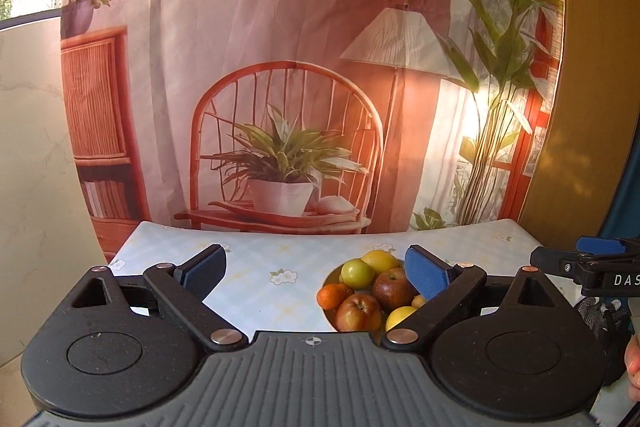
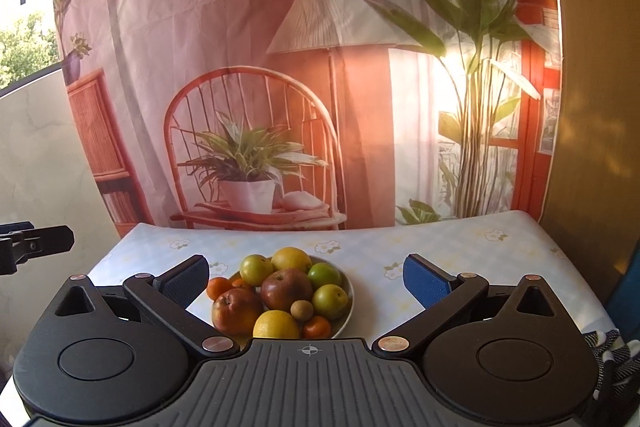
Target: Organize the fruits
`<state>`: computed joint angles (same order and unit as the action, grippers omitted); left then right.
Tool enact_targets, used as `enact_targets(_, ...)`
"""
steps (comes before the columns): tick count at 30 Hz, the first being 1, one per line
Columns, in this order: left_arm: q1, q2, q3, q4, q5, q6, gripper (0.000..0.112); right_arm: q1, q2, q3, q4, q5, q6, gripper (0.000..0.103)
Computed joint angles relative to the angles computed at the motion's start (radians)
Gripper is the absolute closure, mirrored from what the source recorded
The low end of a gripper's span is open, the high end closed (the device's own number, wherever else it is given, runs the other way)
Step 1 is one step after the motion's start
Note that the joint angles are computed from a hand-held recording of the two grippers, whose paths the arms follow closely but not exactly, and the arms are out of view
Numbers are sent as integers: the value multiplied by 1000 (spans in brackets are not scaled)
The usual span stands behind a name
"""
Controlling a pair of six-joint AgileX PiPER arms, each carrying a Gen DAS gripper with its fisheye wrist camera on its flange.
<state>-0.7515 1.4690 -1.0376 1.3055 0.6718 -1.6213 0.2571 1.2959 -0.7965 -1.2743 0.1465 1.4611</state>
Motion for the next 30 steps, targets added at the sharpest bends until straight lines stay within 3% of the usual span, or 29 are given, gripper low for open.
enact_targets(5,-89,-57,33,-14,97,-22,14,65,-84,18,179,47,-178,1)
enact_targets(11,-178,-74,33,2,212,3,14,141,-144,31,124,143,-126,1)
enact_targets(30,-206,-89,43,11,219,-13,14,149,-172,39,165,172,-155,1)
